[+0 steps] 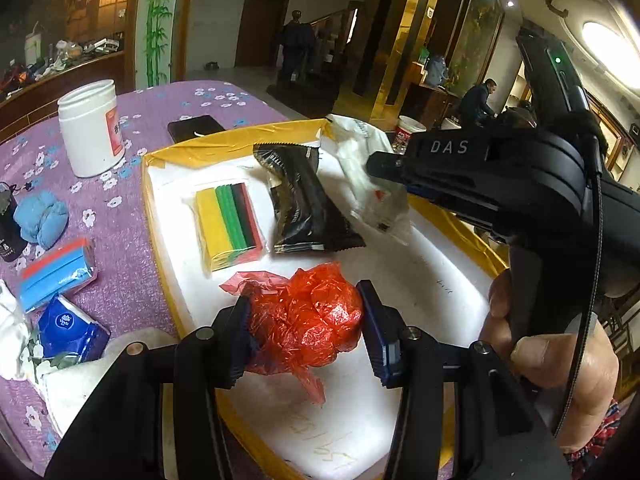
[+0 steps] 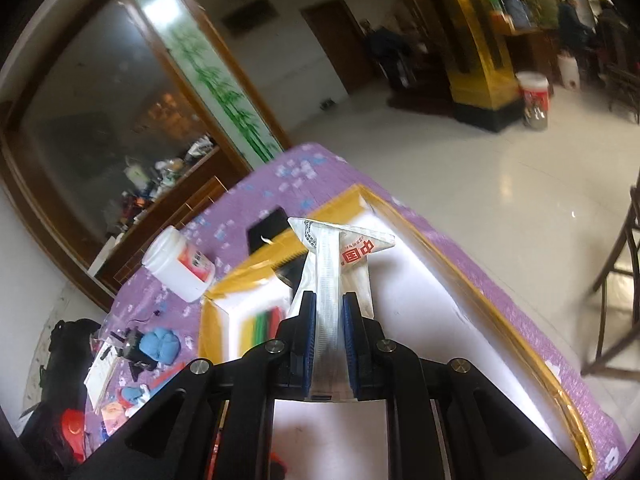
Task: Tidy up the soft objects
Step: 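Carry the red bag with left while right carries the white paper bag over the box, then release the white paper bag into the box with right while left releases the red bag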
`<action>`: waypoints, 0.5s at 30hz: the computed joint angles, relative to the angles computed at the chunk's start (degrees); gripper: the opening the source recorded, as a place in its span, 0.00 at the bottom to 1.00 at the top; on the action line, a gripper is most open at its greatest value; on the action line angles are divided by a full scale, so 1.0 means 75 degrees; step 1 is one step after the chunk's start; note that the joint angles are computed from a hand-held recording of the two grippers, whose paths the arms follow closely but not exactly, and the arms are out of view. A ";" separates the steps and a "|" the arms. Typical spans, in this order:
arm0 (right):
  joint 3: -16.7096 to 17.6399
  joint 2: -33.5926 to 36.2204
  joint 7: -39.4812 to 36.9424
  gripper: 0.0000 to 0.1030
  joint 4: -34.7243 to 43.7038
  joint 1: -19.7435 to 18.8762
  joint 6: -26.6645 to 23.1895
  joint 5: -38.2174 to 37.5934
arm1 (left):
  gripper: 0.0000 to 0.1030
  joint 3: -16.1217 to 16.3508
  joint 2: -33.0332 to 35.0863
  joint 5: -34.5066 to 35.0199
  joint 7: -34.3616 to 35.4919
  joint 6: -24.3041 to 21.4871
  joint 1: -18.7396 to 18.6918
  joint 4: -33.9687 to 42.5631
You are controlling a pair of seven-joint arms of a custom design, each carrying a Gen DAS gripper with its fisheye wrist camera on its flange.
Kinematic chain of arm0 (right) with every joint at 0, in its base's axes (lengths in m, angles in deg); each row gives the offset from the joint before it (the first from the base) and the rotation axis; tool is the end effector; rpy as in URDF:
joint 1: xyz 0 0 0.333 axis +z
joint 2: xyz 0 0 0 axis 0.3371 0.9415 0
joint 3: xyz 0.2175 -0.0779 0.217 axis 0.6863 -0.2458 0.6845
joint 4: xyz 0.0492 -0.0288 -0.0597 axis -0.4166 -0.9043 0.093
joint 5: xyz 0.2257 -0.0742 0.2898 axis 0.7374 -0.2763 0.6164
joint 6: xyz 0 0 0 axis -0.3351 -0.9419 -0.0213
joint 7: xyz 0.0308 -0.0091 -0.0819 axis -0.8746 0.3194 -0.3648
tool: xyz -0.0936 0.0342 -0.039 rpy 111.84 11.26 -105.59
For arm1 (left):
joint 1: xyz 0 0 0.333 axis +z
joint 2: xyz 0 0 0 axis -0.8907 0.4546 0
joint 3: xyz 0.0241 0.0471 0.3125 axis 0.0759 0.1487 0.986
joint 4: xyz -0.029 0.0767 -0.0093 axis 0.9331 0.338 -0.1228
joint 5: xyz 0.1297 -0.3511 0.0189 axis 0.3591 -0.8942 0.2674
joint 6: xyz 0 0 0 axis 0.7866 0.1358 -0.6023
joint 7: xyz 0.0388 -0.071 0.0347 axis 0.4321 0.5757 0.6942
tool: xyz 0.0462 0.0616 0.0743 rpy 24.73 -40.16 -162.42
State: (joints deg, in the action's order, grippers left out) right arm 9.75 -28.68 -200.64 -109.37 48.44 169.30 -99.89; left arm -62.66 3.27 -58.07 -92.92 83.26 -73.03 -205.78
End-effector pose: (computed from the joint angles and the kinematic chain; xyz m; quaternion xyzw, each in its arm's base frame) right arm 0.4998 0.3346 0.3295 -0.3884 0.8052 -0.2174 0.3917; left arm 0.5155 -0.1827 0.3153 -0.4257 0.8140 -0.3888 0.0715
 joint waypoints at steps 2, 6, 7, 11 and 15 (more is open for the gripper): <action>0.0042 0.0037 -0.0609 0.13 0.0025 0.0020 -0.0232 0.0617 | 0.45 0.0014 0.0029 0.0159 -0.0184 -0.0016 0.0001 0.0002; -0.0015 0.0147 -0.1222 0.13 0.0120 0.0109 -0.0297 0.1201 | 0.45 -0.0033 0.0103 0.0314 -0.0276 0.0070 -0.0001 0.0021; -0.0052 0.0132 -0.1148 0.13 0.0094 0.0153 -0.0269 0.1149 | 0.45 -0.0041 0.0119 0.0338 -0.0291 0.0080 0.0002 0.0025; -0.0097 0.0115 -0.1181 0.14 0.0059 0.0204 -0.0244 0.1200 | 0.45 -0.0078 0.0158 0.0458 -0.0407 0.0156 0.0008 0.0027; -0.0138 0.0184 -0.1273 0.14 0.0134 0.0227 -0.0206 0.1292 | 0.45 -0.0103 0.0241 0.0667 -0.0606 0.0202 0.0025 0.0070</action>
State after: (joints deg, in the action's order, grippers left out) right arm 8.72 -27.29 -210.19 -108.36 50.14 167.75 -90.20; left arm -63.43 5.08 -53.07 -97.46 84.77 -72.84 -205.26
